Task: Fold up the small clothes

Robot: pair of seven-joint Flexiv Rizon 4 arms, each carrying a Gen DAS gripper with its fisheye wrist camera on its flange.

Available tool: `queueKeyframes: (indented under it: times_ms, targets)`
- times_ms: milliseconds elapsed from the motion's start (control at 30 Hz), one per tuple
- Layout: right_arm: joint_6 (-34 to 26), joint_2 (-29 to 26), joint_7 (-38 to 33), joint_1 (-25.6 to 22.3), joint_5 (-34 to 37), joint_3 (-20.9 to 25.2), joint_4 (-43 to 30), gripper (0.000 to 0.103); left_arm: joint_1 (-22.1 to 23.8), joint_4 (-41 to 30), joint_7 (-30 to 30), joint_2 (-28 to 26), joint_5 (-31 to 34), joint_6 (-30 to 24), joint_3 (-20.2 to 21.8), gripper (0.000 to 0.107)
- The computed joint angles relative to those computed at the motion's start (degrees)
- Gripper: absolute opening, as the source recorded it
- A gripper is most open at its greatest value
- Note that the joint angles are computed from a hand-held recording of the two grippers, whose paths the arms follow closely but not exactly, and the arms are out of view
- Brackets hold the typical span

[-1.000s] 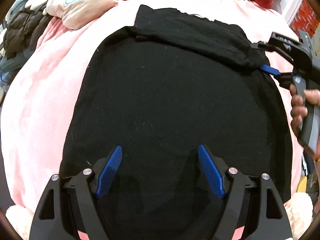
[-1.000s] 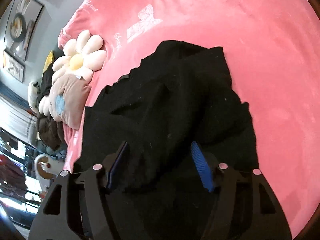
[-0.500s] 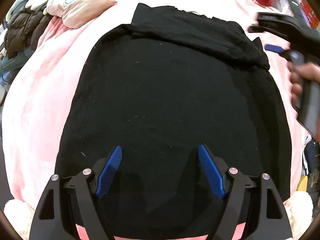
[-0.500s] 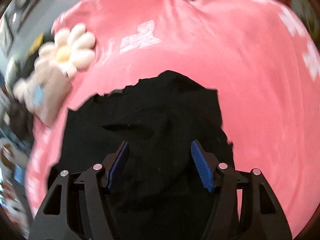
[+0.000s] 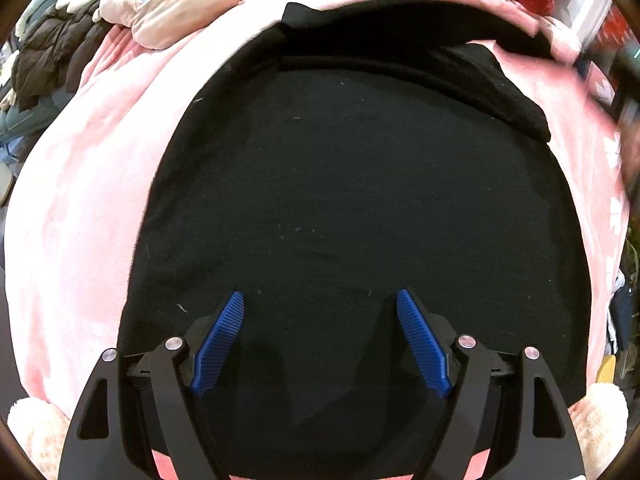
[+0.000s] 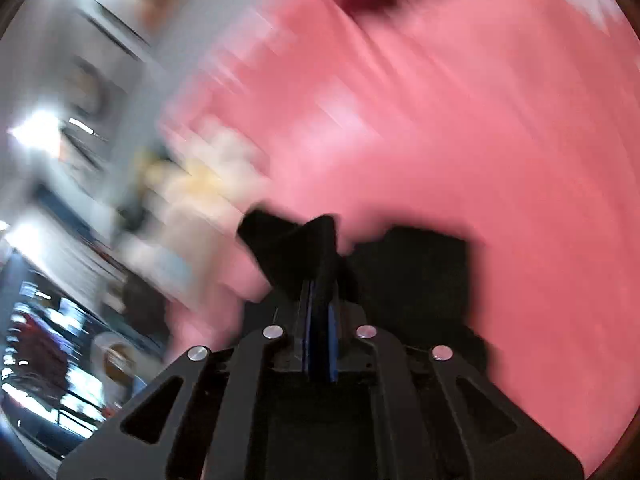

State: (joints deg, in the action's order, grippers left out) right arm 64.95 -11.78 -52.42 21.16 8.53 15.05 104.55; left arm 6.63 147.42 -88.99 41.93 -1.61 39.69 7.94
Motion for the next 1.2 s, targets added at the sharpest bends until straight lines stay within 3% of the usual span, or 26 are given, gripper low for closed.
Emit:
queueKeyframes:
  times_ms: [33, 67, 100, 133, 167, 233, 267, 333, 400, 467, 533, 567, 600, 667, 767, 800, 867, 933, 1000, 1033, 1100, 1200]
  targets:
    - [-1.9, -0.4, -2.0, -1.4, 4.0, 1.0, 0.3, 0.004, 0.0, 0.0, -0.1, -0.1, -0.1, 0.3, 0.0, 0.076]
    - [-0.2, 0.8, -6.1, -2.3, 11.4, 1.4, 1.2, 0.002, -0.2, 0.0, 0.1, -0.5, -0.6, 0.7, 0.1, 0.076]
    - [4.4, 1.7, -8.0, -1.7, 15.0, 1.0, 3.3, 0.006, -0.2, -0.2, 0.2, -0.7, -1.0, 0.8, 0.4, 0.076]
    - [5.3, 2.3, -7.8, -0.1, 15.3, -0.5, 4.1, 0.007, -0.4, -0.3, 0.4, -1.2, -2.0, 1.4, 0.8, 0.076]
    - [5.5, 3.0, -6.8, 2.9, 14.4, -3.6, 4.9, 0.009, -0.8, -0.6, 0.9, -2.2, -3.8, 2.6, 1.7, 0.076]
    - [2.5, 3.6, -6.8, 6.6, 12.0, -7.6, 4.4, 0.026, -1.7, -1.6, 2.0, -5.1, -8.2, 4.0, 3.0, 0.076]
    - [1.4, 3.3, -7.4, 6.9, 10.6, -8.0, 3.6, 0.031, -2.4, -2.4, 2.7, -7.3, -11.6, 5.2, 3.8, 0.076]
    - [1.5, 2.1, -4.0, 4.6, 4.5, -5.9, 2.3, 0.052, -3.4, -4.2, 3.5, -12.0, -18.4, 7.4, 4.8, 0.076]
    - [2.2, 1.3, -1.0, 6.2, 0.4, -8.0, 2.0, 0.062, -4.8, -6.8, 5.4, -18.1, -27.5, 11.2, 5.5, 0.076]
    - [1.6, 0.2, -0.6, 7.2, 0.9, -9.6, 0.6, 0.061, -4.4, -9.4, 5.9, -22.6, -31.7, 14.1, 4.3, 0.080]
    - [-1.2, -0.9, -0.5, 7.0, 1.0, -9.8, -1.7, 0.014, -2.0, -13.0, 3.7, -28.2, -30.2, 16.0, 2.4, 0.080]
    - [-2.5, -0.4, -1.7, 8.0, 2.6, -10.9, -2.6, 0.009, -1.6, -14.0, 3.4, -30.0, -30.6, 16.5, 2.0, 0.078]
    - [-3.0, -0.4, -2.5, 7.9, 3.0, -10.2, -4.1, 0.009, -2.0, -14.8, 5.0, -32.4, -34.2, 17.6, 2.0, 0.074]
    - [-2.8, -0.5, -8.7, 6.5, 6.1, -6.6, -8.8, 0.008, -0.3, -16.8, 2.1, -35.4, -33.9, 18.0, 1.5, 0.038]
    - [6.0, -0.1, -24.8, 2.4, 21.9, 1.0, -14.8, 0.007, 1.3, -17.8, 1.2, -36.7, -36.7, 19.4, 1.8, 0.020]
    - [7.9, 0.6, -26.2, 2.5, 22.9, 1.2, -14.9, 0.007, 1.3, -17.3, 2.3, -36.3, -39.4, 20.7, 2.0, 0.019]
    - [10.6, 2.1, -20.4, 5.7, 16.2, -3.1, -10.7, 0.007, 2.0, -16.4, 1.6, -35.6, -38.6, 21.8, 2.2, 0.019]
    - [5.8, 2.9, -8.1, 8.8, 2.4, -9.4, -3.3, 0.007, 2.5, -15.4, 1.9, -34.9, -36.7, 21.6, 2.5, 0.021]
    - [-2.8, 2.4, -3.4, 10.2, -1.4, -13.0, 1.1, 0.007, 3.0, -14.6, 2.0, -34.5, -34.1, 21.0, 2.5, 0.021]
    - [-3.9, 2.1, -4.1, 9.0, 0.3, -12.2, 2.6, 0.007, 3.0, -14.1, 2.0, -34.2, -32.9, 21.4, 2.4, 0.021]
    - [4.0, 3.1, -3.2, 6.1, 4.4, -8.8, 6.1, 0.006, 2.2, -12.0, 3.9, -33.3, -33.5, 24.6, 2.2, 0.022]
    - [5.3, 4.4, 5.6, 6.6, -3.2, -10.0, 8.4, 0.023, 2.7, -12.6, 4.1, -33.5, -28.0, 25.1, 1.7, 0.026]
